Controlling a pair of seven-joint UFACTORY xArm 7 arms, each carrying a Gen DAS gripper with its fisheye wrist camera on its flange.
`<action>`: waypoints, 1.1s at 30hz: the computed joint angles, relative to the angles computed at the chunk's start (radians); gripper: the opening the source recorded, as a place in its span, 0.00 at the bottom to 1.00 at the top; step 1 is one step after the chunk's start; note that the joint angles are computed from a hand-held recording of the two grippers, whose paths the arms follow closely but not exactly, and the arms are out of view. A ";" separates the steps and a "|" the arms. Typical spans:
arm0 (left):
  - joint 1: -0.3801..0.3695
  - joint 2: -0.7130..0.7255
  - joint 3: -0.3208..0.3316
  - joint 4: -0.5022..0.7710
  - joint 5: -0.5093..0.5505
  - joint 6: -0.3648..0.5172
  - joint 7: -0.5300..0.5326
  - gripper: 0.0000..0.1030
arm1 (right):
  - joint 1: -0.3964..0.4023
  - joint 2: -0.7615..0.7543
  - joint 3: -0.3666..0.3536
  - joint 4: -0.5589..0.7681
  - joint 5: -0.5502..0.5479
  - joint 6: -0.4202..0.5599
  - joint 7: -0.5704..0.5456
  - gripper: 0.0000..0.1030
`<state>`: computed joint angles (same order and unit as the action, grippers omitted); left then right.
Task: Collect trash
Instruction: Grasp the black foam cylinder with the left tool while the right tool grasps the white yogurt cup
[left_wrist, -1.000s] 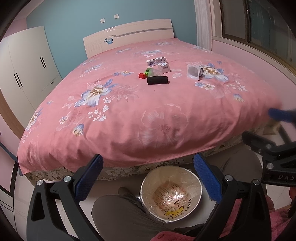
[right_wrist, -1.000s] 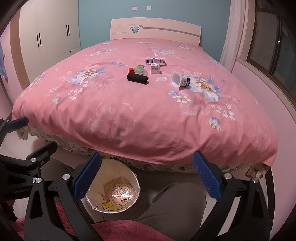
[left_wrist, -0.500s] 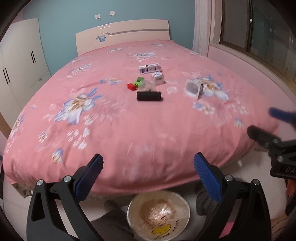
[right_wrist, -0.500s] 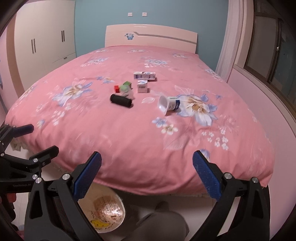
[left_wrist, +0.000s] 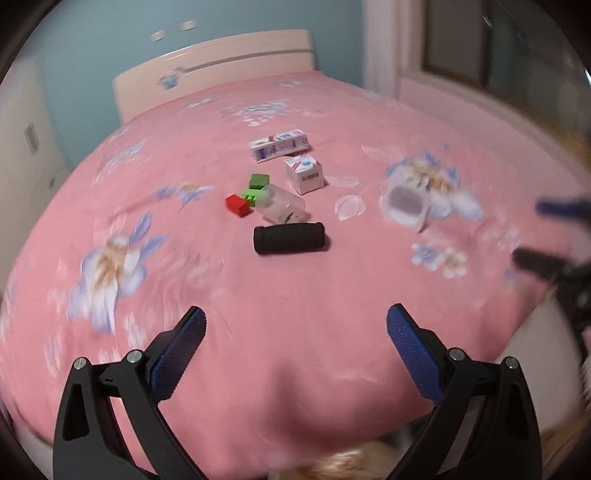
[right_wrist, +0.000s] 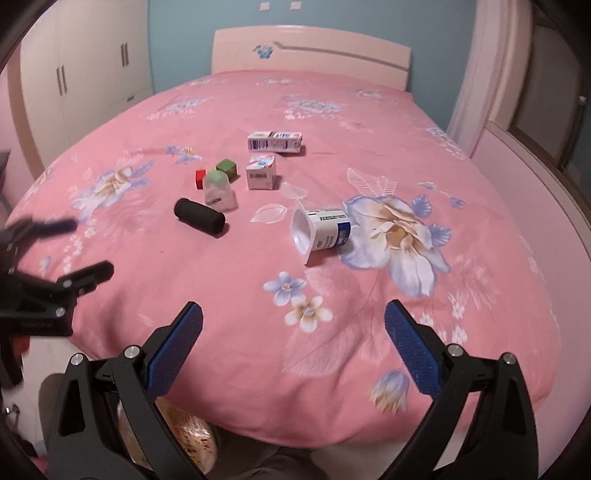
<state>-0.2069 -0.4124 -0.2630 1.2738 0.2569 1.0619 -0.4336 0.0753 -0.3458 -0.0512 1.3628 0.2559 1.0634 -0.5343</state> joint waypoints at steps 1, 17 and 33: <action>0.001 0.031 0.006 0.016 0.014 0.008 0.043 0.97 | 0.000 0.027 0.002 0.012 -0.014 -0.011 -0.014 0.94; -0.004 0.366 0.176 0.174 -0.274 -0.169 0.666 0.97 | -0.080 0.535 0.068 0.419 0.133 0.068 -0.160 0.94; 0.025 0.435 0.165 0.204 -0.533 -0.126 0.782 0.69 | -0.109 0.688 0.143 0.537 0.152 0.106 -0.175 0.82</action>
<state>-0.1816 0.0230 -0.0982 1.4774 -0.2760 0.9358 0.3488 -0.0335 0.3418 0.0920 1.9002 0.4074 1.1690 -0.7091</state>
